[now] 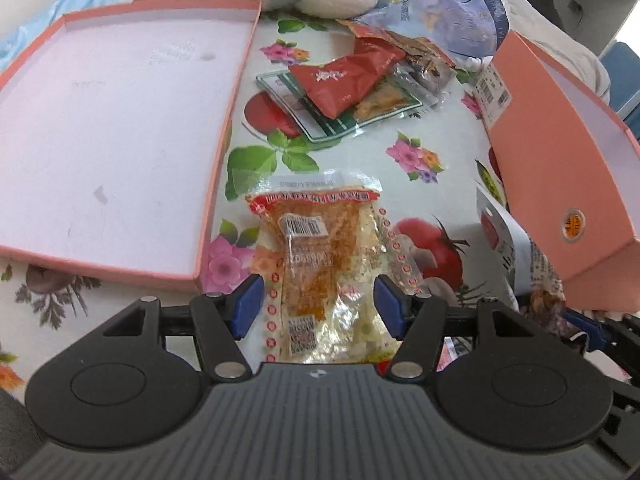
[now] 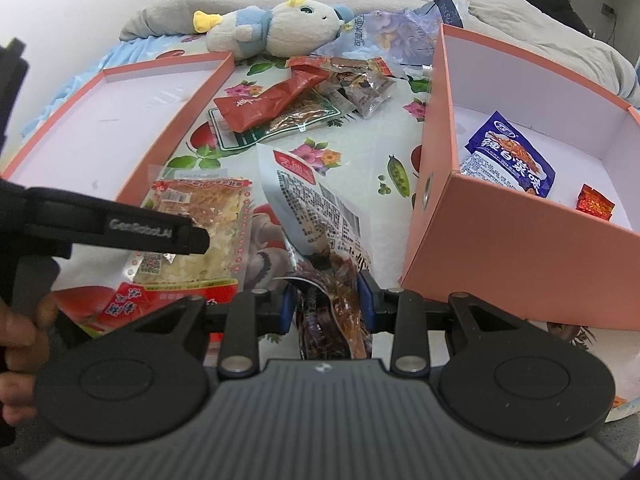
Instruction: Organize snacks
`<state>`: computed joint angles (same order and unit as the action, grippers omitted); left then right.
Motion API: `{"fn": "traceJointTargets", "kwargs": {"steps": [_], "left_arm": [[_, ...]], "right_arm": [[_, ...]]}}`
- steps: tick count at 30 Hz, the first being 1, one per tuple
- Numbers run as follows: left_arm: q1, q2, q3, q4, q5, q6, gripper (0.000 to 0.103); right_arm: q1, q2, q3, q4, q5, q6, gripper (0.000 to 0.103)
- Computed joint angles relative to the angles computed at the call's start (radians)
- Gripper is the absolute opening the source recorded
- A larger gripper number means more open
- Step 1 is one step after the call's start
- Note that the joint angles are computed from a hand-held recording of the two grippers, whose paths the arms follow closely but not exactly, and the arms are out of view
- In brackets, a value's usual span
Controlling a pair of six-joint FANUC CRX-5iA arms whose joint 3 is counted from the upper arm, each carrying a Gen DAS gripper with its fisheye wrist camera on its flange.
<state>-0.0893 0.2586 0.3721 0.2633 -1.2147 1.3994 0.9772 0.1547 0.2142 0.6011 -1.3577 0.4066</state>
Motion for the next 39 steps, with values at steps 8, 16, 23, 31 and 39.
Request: {"fn": "traceJointTargets", "kwargs": {"steps": [8, 16, 23, 31, 39], "left_arm": [[-0.026, 0.018, 0.020, -0.043, 0.029, -0.011, 0.067], [-0.040, 0.038, 0.048, -0.047, 0.011, -0.099, 0.060], [-0.035, 0.041, 0.058, -0.033, 0.002, -0.149, 0.027], [-0.012, 0.032, 0.054, 0.032, -0.022, -0.153, 0.016], [0.011, 0.011, 0.081, 0.084, -0.025, -0.150, 0.015]], "right_arm": [[0.000, -0.011, -0.017, 0.008, 0.012, -0.014, 0.035], [-0.006, -0.031, -0.047, 0.026, 0.023, -0.053, 0.035], [-0.010, -0.046, -0.067, 0.036, 0.036, -0.071, 0.035], [-0.013, -0.056, -0.063, 0.054, 0.054, -0.083, 0.035], [-0.015, -0.071, -0.047, 0.075, 0.089, -0.099, 0.035]]}}
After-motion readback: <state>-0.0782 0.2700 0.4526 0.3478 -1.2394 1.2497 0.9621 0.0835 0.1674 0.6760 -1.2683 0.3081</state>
